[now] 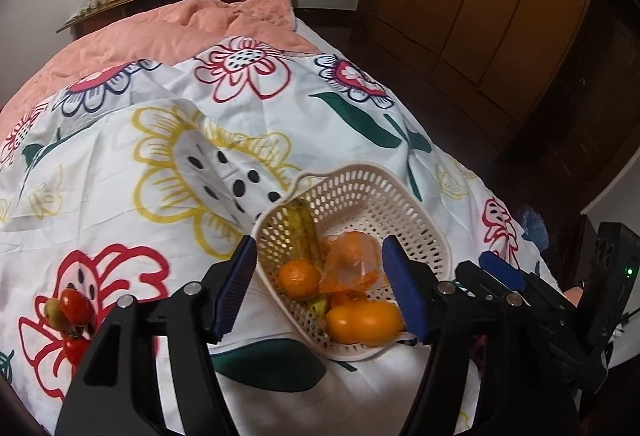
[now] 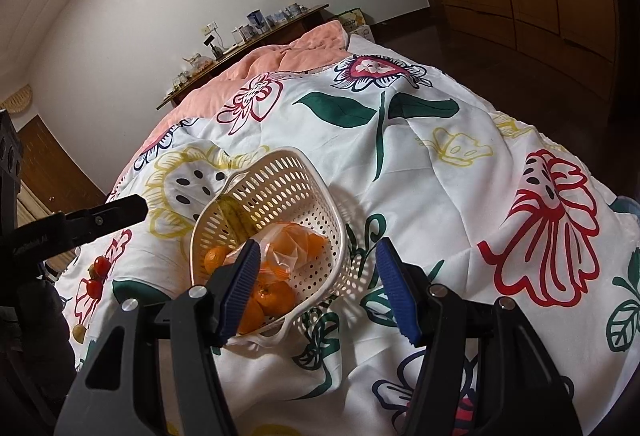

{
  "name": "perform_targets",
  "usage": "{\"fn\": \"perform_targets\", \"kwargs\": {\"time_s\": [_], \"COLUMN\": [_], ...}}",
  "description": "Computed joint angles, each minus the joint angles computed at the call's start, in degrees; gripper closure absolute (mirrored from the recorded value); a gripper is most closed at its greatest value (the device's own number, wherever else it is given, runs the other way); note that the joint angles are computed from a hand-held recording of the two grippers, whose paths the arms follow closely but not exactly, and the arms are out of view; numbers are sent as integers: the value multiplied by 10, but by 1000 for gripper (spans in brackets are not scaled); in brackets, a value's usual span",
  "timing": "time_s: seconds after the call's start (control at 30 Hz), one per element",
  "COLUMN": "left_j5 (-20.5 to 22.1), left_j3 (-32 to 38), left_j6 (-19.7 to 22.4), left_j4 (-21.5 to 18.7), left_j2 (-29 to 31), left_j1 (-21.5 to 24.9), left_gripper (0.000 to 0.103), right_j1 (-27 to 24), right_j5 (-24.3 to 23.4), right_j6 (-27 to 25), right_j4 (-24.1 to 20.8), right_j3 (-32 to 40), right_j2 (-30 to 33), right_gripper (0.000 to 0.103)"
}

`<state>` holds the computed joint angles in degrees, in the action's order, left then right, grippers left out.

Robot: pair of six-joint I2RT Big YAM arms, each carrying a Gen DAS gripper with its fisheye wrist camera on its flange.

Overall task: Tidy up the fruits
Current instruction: 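Move the left tool to the small yellow-green pear and grasp it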

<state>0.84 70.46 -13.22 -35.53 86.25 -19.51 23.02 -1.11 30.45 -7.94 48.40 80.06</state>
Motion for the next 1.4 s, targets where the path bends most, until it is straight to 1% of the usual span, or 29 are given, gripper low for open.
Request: {"fn": "perform_targets", "kwargs": {"time_s": [0.37, 0.47, 0.7, 1.1, 1.4], "left_j5": [-20, -24, -32, -38, -30], "left_j3": [-16, -20, -38, -65, -84], "left_j6": [3, 3, -4, -12, -10], "left_j4": [1, 2, 2, 0, -5], "left_j2": [-24, -30, -52, -103, -121], "left_j1": [18, 23, 44, 116, 158], "left_gripper": [36, 31, 28, 28, 29], "right_j1": [8, 10, 15, 29, 37], "right_j5": [1, 1, 0, 1, 4], "right_j6": [2, 1, 1, -4, -8], "right_j4": [-5, -6, -7, -17, -24], "right_j3": [4, 6, 8, 18, 26], "right_j2": [-2, -2, -2, 1, 3], "right_gripper": [42, 42, 42, 42, 42]}}
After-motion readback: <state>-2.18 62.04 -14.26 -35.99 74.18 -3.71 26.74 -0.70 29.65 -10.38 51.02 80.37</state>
